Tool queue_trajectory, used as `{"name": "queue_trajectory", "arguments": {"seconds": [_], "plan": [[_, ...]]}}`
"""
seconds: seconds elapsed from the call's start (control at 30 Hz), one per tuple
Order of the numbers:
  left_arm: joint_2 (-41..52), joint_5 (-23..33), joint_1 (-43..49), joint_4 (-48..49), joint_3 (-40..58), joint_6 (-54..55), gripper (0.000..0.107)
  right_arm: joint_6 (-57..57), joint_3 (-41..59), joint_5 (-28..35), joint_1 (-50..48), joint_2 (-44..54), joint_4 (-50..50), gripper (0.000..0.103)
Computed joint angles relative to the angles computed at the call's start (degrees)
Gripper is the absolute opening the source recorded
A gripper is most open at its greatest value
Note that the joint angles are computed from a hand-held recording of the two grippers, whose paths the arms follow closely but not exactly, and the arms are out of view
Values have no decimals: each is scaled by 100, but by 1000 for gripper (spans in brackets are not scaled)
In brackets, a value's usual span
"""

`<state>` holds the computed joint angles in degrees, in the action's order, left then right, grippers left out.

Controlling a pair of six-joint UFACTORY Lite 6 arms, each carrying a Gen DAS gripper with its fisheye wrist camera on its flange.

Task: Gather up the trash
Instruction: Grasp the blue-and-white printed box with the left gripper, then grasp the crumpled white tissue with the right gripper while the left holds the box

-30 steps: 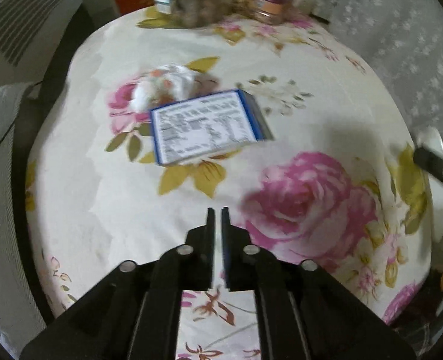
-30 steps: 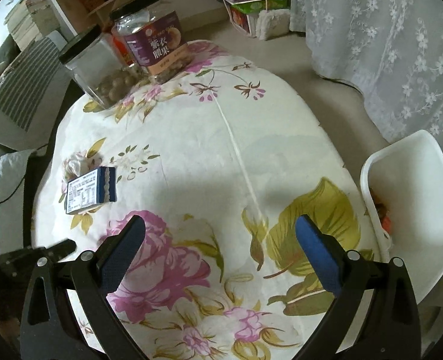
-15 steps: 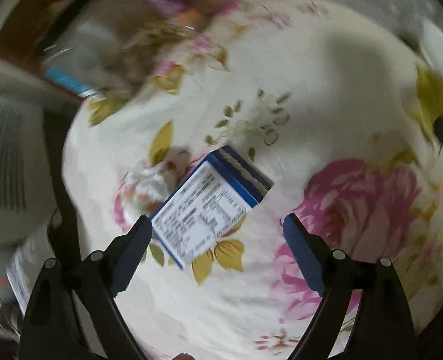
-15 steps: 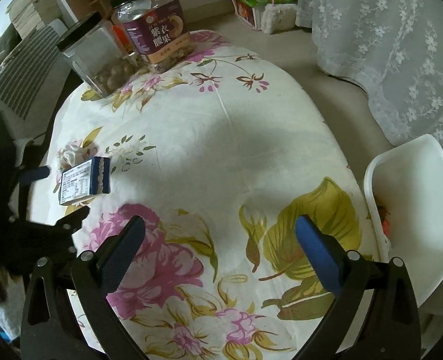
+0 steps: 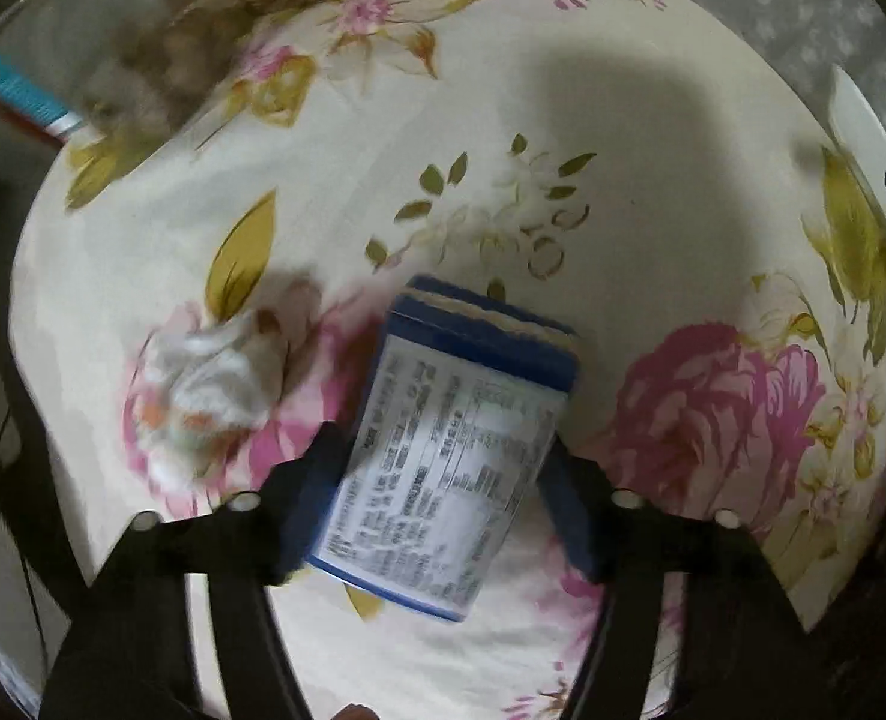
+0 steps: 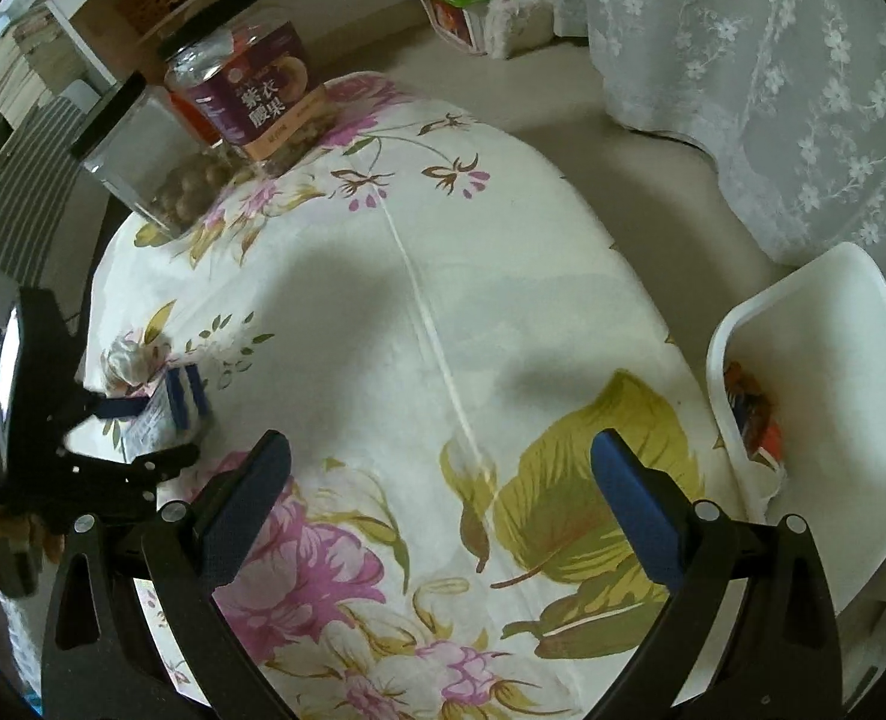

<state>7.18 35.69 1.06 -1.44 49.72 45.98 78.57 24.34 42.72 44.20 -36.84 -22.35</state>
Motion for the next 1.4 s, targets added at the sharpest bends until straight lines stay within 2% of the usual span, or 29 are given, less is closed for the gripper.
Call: {"name": "queue_trajectory", "arguments": {"seconds": [0.2,0.3,0.4,0.47,0.57,0.67,0.73,0.87,0.97,1.07,1.1,1.17,1.2,1.23,1.37,1.4], "plan": [[-1560,-144,639,-175,-1549,-127,57,564,216,-82,471,397,-297,96],[-2150,304,1515,-450,-1934,-118,57,873,387,-229,740,857,-457,96],[-2568,781,2864,-728,-2185,420,57,1274,676,-437,1143,1512,-773,96],[-2767,872,3572,-779,-2320,903,57,1524,953,-590,1432,1986,-1166,96],[-3101,667,4349,-833,-2457,1684,57,1727,1468,-756,1709,2723,-1797,96],[-2990,439,4661,-1051,-2198,2168,57,1850,2008,-976,1714,3469,-2257,96],[-3116,529,4898,-1115,-2106,2357,57,2013,2452,-1313,1532,4036,-2447,96],[-2445,352,5042,-1257,-1536,2422,57,2300,3719,-1920,1197,5362,-2656,96],[-2439,315,4931,-1215,-1684,2125,57,1583,5143,-1752,1175,6490,-2304,96],[-2082,183,4937,-1296,-1423,1991,57,262,6752,-1226,1128,7672,-1392,96],[-2282,300,4841,-1311,-1525,1872,57,-73,7181,-1082,1113,8000,-1144,96],[-2628,621,5073,-1336,-1568,1968,57,-643,7938,-762,1103,8583,-727,79],[-2557,622,5089,-1367,-1500,1940,57,-851,8335,-512,1134,8910,-634,68],[-2495,615,5173,-1418,-1469,2015,57,-819,8496,-354,1200,8998,-781,52],[-2324,705,5302,-1616,-1273,2005,57,-487,7834,-702,1323,8461,-962,50],[-2526,926,5496,-1660,-1302,2141,57,-318,7580,-741,1382,8258,-1096,50]]}}
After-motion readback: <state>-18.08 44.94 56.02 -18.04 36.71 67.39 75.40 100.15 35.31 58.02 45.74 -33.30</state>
